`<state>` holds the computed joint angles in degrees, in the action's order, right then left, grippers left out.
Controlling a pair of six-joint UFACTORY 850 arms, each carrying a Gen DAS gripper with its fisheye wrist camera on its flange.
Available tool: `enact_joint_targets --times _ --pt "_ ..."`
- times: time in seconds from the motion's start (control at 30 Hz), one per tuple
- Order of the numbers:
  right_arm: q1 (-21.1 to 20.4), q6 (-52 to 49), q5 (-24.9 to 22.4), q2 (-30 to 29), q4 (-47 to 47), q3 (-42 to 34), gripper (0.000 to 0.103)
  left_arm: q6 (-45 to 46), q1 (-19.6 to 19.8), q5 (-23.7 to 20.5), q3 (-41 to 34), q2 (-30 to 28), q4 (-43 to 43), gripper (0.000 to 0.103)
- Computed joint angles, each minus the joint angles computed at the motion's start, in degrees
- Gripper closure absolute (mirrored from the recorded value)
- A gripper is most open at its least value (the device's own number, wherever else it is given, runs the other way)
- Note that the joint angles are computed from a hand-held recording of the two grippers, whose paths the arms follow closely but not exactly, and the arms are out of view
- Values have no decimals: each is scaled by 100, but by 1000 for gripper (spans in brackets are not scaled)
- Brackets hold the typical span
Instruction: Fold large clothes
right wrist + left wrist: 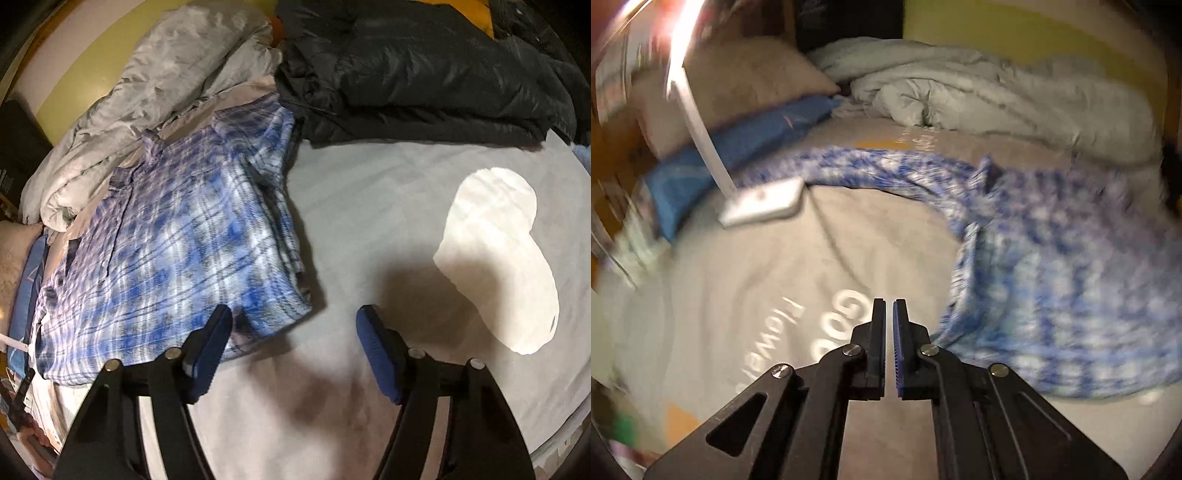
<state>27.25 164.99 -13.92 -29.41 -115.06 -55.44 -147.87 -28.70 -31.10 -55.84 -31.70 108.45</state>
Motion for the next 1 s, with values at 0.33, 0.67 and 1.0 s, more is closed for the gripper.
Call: enact_joint_targets --times 0.33,0.67,1.0 --pt "816 -1879 -1193 -50 541 -235 36 -1799 -283 -25 290 316 2613 97" --pt "1478 -4682 -1498 -867 1588 -1071 22 -219 -832 634 -501 -360 2397 23" --pt "1691 -6051 -2791 -1583 2536 -1710 10 2712 -1114 424 -1241 -1122 -293 6"
